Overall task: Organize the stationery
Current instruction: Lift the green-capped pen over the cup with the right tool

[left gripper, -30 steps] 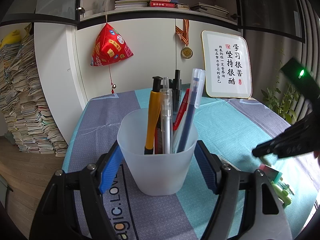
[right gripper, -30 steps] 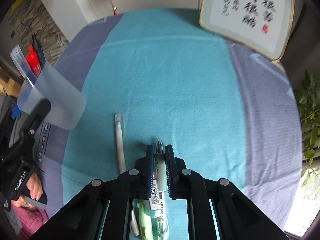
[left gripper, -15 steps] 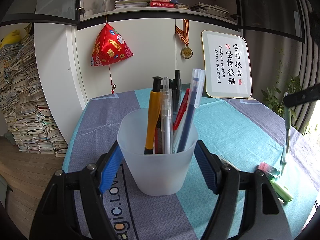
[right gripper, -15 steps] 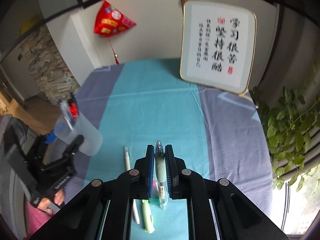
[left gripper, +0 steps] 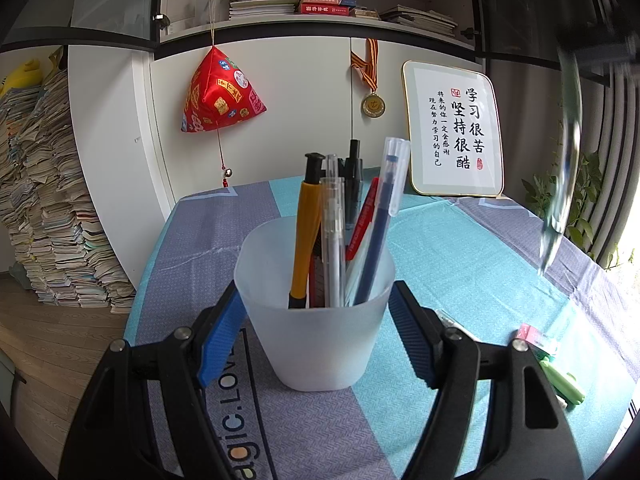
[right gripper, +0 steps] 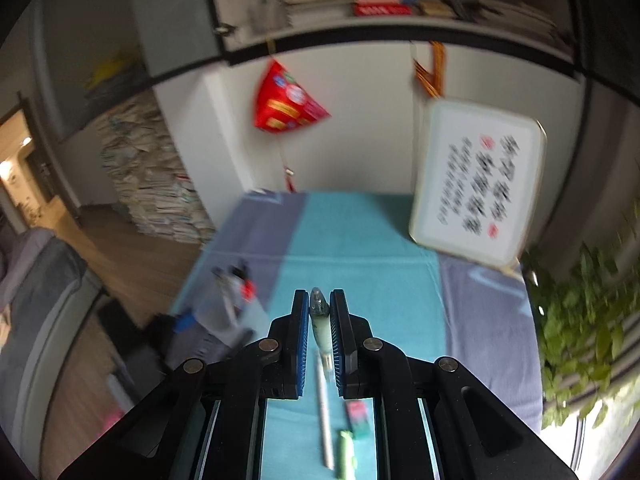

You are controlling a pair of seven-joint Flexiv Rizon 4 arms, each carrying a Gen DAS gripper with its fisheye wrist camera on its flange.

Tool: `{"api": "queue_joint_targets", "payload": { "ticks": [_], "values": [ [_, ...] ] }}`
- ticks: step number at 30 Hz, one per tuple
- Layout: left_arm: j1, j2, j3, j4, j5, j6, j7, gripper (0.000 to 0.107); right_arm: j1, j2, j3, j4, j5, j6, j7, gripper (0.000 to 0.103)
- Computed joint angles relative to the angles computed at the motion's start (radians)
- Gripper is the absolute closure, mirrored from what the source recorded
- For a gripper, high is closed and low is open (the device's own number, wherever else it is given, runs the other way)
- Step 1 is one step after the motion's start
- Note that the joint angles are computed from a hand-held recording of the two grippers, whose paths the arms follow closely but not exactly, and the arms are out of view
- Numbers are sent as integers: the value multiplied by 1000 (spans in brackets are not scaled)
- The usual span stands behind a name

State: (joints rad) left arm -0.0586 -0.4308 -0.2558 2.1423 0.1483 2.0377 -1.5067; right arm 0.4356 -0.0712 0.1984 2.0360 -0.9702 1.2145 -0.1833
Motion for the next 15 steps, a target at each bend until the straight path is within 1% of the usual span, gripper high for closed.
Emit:
{"api": "queue_joint_targets", "payload": {
  "ticks": [4, 9, 15],
  "values": [
    [-2, 0, 1, 0, 0, 0, 0, 35, 25, -25, 5, -66, -12, 16, -48, 92],
    [-3, 0, 2, 0, -1, 0, -1, 35, 68, -84, -8, -162, 16, 35, -116, 92],
    [-5, 0, 4, 1, -1, 1, 0, 35, 113, -168, -26, -258, 122, 45, -223, 92]
  ]
}}
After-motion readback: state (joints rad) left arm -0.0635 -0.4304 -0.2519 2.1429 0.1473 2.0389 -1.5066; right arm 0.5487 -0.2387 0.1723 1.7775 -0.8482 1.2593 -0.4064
